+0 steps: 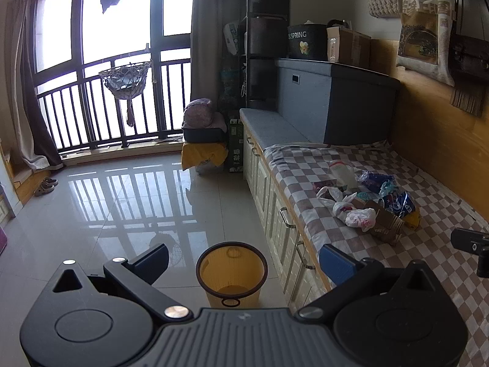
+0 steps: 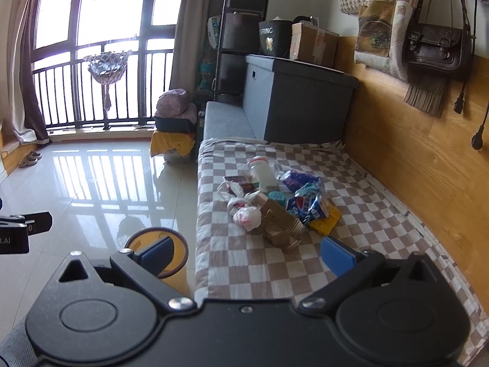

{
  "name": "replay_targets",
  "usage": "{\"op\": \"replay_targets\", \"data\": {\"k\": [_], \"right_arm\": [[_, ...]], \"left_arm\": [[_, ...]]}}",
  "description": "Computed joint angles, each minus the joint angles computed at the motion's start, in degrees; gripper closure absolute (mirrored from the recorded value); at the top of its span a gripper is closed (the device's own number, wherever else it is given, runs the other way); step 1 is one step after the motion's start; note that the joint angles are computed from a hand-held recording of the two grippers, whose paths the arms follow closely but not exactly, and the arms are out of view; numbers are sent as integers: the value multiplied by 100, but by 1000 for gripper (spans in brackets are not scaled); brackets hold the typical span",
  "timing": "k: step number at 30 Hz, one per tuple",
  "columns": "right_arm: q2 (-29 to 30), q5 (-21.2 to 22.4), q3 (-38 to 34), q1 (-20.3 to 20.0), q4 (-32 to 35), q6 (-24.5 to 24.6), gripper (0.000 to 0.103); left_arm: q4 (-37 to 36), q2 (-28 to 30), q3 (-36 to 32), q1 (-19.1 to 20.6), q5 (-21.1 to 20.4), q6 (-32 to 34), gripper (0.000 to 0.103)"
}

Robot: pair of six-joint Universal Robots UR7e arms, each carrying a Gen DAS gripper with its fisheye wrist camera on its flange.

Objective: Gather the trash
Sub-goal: 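Move the left tool toward the white plastic bag while the right tool approaches the crumpled cardboard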

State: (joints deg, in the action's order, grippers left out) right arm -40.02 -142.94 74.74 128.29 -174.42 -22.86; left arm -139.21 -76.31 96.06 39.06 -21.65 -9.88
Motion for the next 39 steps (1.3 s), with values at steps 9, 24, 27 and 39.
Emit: {"op": "replay_targets", "data": {"k": [9,24,27,39], "right_arm": [[396,237,-674,-390,-973,-1021,0],[1050,1571,-1811,-1498,-1167,-1617,0],[1172,1822,-1986,-1745,-998,-1571,0],[878,3315,-1332,-2368,-711,-1252,0]], "left_arm": [[-1332,984,-776,379,-363,1429,0],[-1870,2549,-2350,1068,-1366,1742,0],[-1882,2713,-2443,1166,-1602,1713,0],[-740,3795,-3940,1475,-1756,1173,0]]}}
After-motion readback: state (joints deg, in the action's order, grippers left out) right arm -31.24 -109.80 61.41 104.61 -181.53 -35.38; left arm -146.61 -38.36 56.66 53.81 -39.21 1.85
